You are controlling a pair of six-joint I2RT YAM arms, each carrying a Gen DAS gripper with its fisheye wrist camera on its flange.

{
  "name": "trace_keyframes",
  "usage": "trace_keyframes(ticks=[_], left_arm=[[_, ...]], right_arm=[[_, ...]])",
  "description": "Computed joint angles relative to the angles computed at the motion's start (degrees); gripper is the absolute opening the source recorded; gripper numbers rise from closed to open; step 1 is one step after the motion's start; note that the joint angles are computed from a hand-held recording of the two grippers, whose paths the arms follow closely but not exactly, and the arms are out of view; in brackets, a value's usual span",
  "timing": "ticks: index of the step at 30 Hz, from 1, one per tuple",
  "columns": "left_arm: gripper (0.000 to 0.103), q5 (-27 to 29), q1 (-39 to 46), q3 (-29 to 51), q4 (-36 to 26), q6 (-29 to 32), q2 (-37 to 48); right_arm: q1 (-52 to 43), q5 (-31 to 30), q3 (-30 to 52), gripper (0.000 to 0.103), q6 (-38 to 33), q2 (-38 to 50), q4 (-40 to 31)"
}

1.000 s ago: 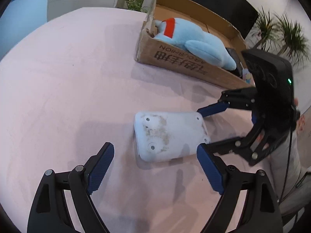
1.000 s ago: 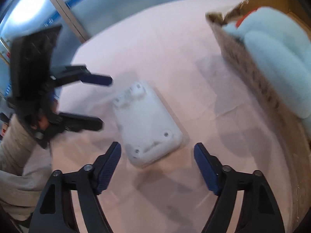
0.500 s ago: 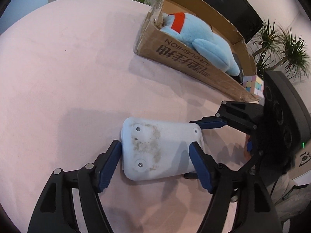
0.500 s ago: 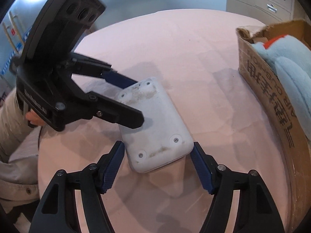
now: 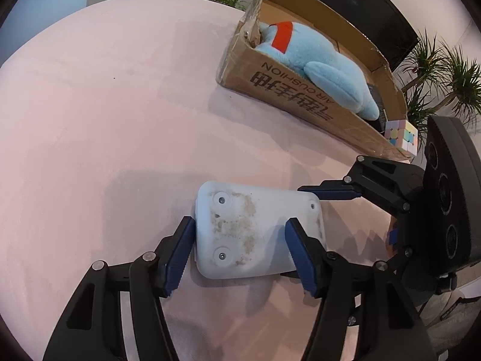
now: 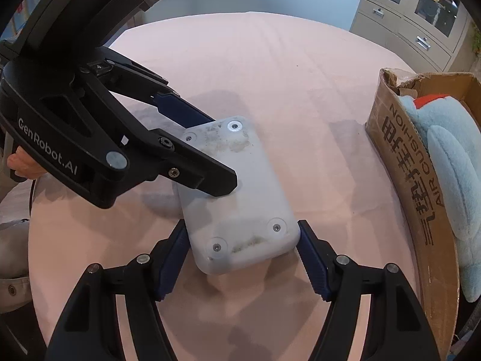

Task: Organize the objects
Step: 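Grasp the white plastic plate by its edges with the right gripper, then lift the white plate with the right gripper and carry it over the box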

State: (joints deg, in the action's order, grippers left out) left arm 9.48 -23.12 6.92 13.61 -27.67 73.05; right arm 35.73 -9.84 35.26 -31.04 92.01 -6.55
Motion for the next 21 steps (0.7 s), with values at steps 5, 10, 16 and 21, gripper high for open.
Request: trace_keyframes(ticks=[5, 10, 16, 21], left_arm=[[0.06, -2.25, -1.7, 1.19, -5.26, -0.65, -5.8], [0.06, -7.41, -5.86, 5.37, -12.94, -1.37, -10.37], [0.06, -11.98, -9.84, 12.75, -19.78, 0.05, -12.43], [0.06, -15.96, -13.57, 21.29, -22.46, 2.68, -7.56]], right_arm=[[-0.42, 0.28, 0.21, 0.069, -0.16, -1.51, 0.39], [-1.68, 0.45, -0.73, 0.069, -0.46, -5.81, -0.18], [-5.53, -1.17, -2.11, 0.069, -1.14, -16.2, -4.37], [-10.36, -2.78, -0.38, 0.069, -1.42, -21.95, -8.1]])
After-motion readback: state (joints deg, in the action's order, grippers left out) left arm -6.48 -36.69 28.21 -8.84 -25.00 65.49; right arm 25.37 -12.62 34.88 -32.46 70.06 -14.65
